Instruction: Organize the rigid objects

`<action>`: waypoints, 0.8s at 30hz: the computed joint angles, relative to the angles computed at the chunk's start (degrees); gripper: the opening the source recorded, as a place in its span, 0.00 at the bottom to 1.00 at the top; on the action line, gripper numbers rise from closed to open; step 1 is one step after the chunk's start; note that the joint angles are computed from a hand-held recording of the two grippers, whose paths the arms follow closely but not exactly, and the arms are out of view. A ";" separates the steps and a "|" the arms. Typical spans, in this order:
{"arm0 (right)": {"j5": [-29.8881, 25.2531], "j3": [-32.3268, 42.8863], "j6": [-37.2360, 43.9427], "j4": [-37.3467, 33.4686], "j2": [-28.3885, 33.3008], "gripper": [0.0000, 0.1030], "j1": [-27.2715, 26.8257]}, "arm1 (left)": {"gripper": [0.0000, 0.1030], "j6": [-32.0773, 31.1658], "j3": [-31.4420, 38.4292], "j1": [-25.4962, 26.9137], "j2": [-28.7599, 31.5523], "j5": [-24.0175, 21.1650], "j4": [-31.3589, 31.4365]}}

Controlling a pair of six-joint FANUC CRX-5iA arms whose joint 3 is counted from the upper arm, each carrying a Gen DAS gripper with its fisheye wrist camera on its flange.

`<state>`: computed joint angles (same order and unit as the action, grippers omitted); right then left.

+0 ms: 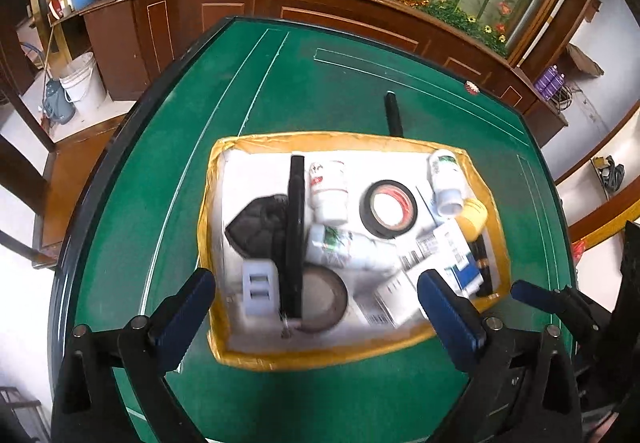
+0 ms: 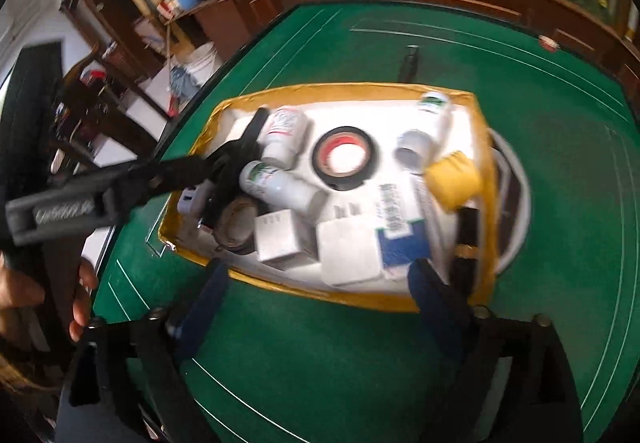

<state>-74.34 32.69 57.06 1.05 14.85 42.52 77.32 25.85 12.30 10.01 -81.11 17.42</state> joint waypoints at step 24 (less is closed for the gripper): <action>2.55 -15.82 -7.58 13.35 -11.00 1.00 7.85 | 0.99 8.23 -7.68 -5.82 -14.97 4.83 -15.37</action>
